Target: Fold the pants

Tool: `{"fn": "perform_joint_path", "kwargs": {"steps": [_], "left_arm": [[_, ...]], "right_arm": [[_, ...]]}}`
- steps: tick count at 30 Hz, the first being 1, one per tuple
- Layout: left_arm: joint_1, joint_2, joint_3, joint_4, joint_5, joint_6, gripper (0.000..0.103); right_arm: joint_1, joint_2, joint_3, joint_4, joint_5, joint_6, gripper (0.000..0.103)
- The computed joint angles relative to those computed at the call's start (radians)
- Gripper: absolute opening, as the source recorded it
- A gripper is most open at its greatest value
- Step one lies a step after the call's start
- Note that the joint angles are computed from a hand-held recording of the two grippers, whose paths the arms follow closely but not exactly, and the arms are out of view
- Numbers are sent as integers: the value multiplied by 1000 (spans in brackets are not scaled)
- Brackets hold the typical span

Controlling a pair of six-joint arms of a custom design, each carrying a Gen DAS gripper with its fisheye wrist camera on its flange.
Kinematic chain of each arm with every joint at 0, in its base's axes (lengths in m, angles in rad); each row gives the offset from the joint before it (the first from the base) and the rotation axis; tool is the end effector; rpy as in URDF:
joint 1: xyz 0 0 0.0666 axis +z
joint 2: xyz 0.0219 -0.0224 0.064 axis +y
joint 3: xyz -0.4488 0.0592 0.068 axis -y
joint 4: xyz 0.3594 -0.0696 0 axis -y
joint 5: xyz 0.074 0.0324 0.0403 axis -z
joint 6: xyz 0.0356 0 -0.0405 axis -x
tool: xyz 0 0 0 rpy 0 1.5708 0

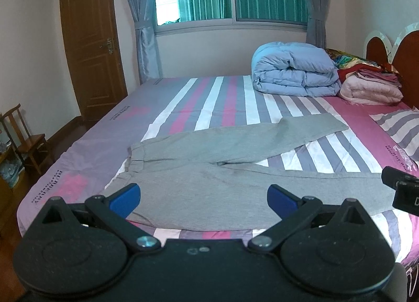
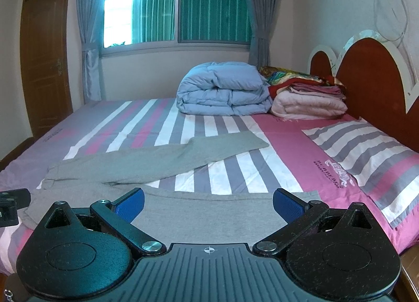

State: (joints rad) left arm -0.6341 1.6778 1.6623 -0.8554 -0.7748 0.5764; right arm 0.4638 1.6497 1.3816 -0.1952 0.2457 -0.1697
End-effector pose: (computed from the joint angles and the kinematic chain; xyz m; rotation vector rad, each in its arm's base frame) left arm 0.4662 -0.3124 0.4878 -0.2566 2.1464 0.2734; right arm 0.5126 0.2463 0.4288 -0.1432 2.0174 0.1517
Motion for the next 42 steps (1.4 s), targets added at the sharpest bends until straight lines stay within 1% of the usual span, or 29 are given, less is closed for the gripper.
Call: {"fn": "perform_joint_path", "kwargs": {"steps": [14,42], "left_arm": [[-8,12,16,-14,2,11,97],[-3,15,11,-9,20,21,97]], "right_arm": [[0,1,4,-8,-5,-8,103],[-5,12,9,-13,-16,-28,103]]}}
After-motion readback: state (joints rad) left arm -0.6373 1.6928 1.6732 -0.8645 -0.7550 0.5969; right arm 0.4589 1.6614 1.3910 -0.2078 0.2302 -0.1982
